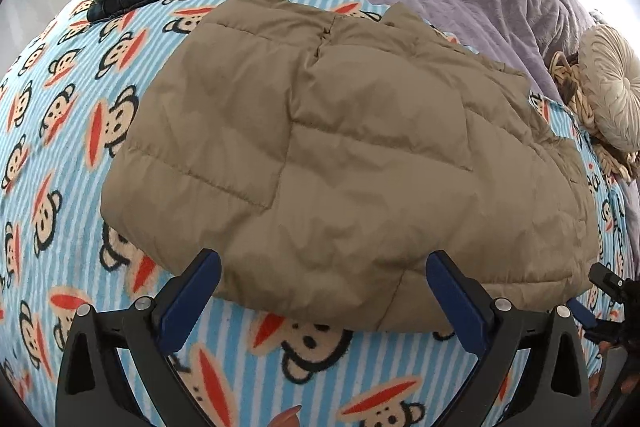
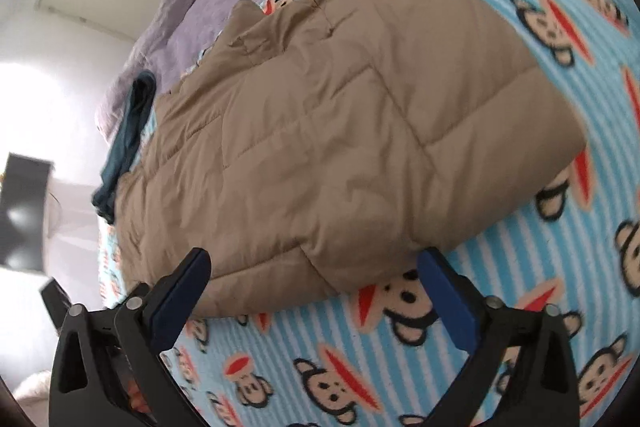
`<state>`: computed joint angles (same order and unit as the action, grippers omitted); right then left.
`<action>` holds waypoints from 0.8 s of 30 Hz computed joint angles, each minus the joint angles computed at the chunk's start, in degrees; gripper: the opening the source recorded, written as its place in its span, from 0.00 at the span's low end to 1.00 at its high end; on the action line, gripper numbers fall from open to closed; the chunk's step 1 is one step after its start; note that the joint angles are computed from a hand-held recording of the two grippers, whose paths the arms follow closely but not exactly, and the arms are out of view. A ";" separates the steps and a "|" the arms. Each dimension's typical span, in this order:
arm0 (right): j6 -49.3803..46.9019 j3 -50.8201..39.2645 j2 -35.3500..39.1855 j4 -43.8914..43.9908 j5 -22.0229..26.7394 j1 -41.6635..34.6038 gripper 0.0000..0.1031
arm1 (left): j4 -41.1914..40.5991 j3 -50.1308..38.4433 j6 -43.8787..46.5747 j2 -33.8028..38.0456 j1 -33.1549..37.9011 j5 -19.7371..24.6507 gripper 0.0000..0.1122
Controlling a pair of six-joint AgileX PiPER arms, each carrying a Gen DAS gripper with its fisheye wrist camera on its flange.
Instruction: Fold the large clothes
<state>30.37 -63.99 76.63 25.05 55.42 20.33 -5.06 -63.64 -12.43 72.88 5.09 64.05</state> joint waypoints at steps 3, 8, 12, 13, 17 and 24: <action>-1.39 3.98 -1.20 5.05 -2.16 -2.03 1.00 | -2.42 0.74 1.30 -0.17 1.63 0.11 0.92; -6.71 10.03 -1.85 15.08 -3.70 -7.03 1.00 | -13.33 4.66 7.36 -0.80 11.67 -0.70 0.92; -12.71 14.19 -1.48 23.01 -4.36 -10.39 1.00 | -18.74 9.15 9.19 -2.49 19.55 -2.12 0.92; -13.86 15.24 -1.53 24.75 -4.78 -11.01 1.00 | -20.23 10.38 10.33 -3.06 21.42 -2.30 0.92; -17.74 18.57 -1.83 30.68 -6.47 -12.22 1.00 | -33.32 16.85 21.28 -3.66 34.45 0.49 0.92; -27.35 20.98 1.07 41.33 -8.80 -12.27 1.00 | -45.35 18.26 32.65 2.95 37.68 -1.54 0.92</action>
